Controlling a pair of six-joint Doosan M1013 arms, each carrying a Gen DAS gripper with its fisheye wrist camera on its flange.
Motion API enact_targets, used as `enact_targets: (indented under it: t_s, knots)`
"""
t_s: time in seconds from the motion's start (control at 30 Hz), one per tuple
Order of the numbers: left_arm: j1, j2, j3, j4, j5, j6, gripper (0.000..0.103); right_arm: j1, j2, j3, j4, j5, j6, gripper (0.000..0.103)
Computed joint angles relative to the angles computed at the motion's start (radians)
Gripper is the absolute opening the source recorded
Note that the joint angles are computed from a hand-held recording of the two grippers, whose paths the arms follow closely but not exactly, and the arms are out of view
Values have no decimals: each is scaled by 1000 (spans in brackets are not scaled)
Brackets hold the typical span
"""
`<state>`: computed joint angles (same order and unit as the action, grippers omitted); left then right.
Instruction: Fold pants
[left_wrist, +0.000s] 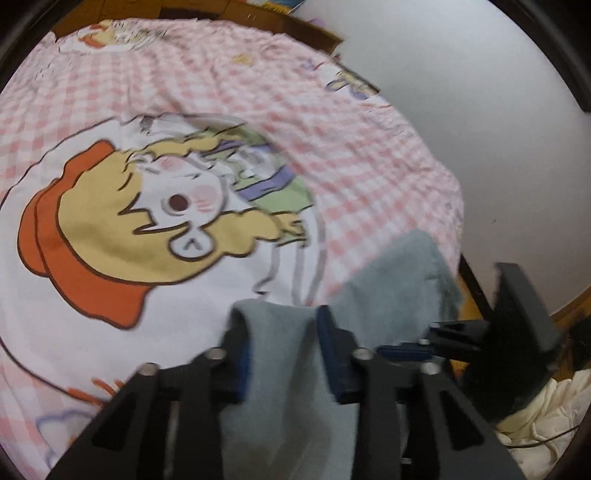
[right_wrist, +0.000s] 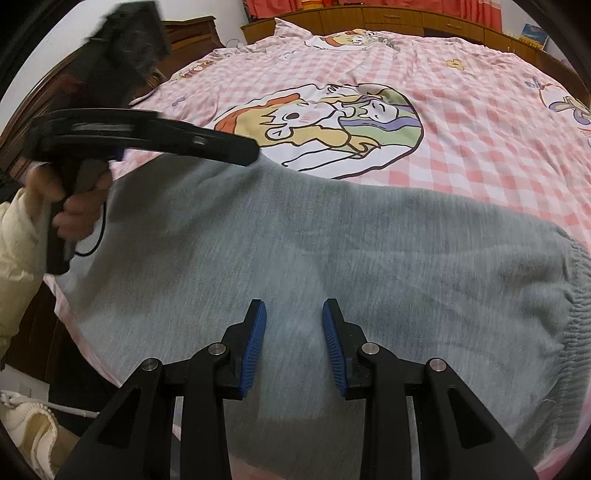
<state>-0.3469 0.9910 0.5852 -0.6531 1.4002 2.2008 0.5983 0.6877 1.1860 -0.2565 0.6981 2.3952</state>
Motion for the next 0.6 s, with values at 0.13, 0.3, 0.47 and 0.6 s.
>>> enact_targets:
  t_s: [0.13, 0.3, 0.47, 0.6]
  knots:
    - [-1, 44, -66, 48, 27, -47, 11, 0, 0, 2, -2, -4, 2, 33]
    - [-8, -19, 41, 89, -67, 32, 11, 0, -1, 2, 1, -2, -2, 33]
    - [-10, -35, 49, 99, -76, 25, 13, -4, 2, -14, 23, 21, -22, 33]
    - [-20, -47, 60, 143, -81, 17, 19, -1, 5, -17, 6, 27, -6, 33]
